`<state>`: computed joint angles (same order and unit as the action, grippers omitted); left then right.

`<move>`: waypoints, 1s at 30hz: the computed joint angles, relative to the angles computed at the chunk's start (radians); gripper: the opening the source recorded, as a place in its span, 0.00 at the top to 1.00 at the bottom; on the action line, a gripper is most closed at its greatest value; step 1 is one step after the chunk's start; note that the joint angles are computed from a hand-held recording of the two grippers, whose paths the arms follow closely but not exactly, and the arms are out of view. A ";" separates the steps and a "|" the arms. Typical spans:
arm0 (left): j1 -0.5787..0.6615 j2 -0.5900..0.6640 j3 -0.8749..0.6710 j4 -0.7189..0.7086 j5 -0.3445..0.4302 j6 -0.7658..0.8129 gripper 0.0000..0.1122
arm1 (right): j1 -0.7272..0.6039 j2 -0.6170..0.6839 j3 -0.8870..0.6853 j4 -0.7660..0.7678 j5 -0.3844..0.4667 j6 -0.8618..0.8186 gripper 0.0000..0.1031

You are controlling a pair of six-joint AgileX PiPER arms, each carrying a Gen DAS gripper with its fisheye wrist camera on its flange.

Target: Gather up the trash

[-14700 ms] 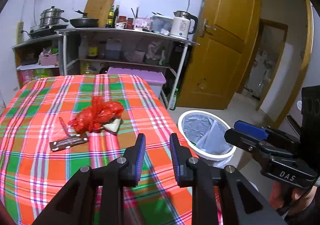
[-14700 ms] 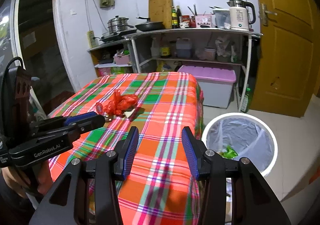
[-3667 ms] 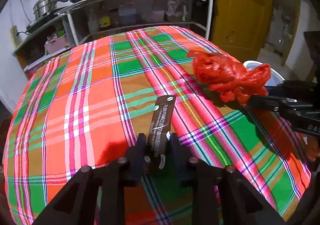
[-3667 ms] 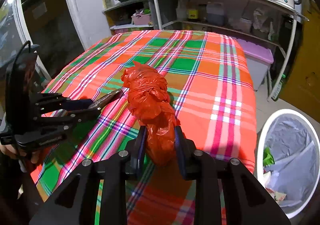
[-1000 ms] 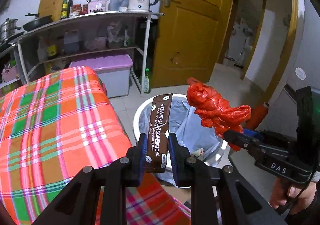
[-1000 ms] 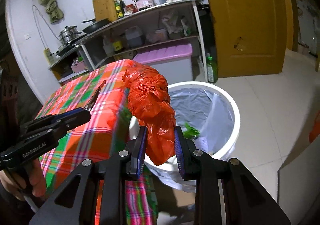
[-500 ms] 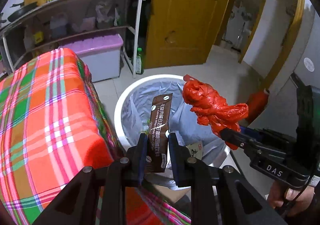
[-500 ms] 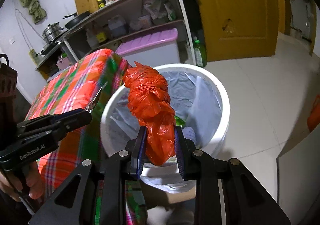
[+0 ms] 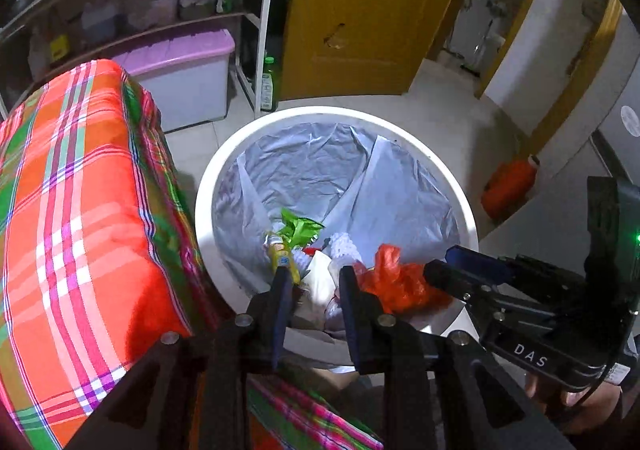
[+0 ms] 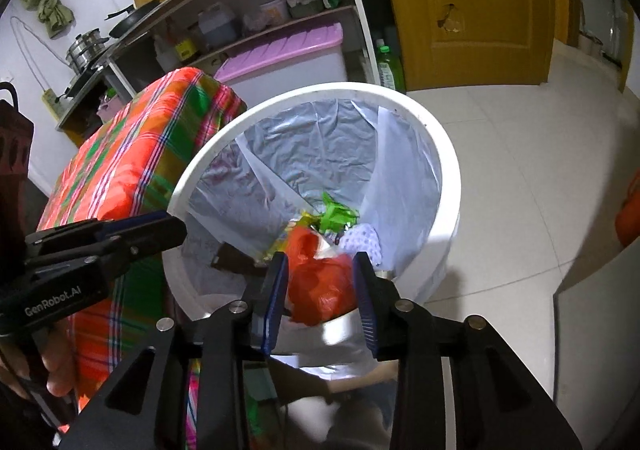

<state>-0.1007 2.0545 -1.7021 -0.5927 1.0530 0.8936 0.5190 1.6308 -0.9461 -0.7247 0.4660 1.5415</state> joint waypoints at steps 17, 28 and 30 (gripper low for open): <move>0.126 -0.167 0.141 -0.151 0.006 0.125 0.78 | 0.194 -0.119 -0.007 -0.178 0.193 0.207 0.60; 0.292 -0.379 0.337 -0.303 0.036 0.326 0.78 | 0.442 -0.143 -0.112 -0.284 0.448 0.304 0.60; 0.327 -0.410 0.369 -0.331 0.044 0.365 0.78 | 0.484 -0.129 -0.139 -0.298 0.496 0.315 0.60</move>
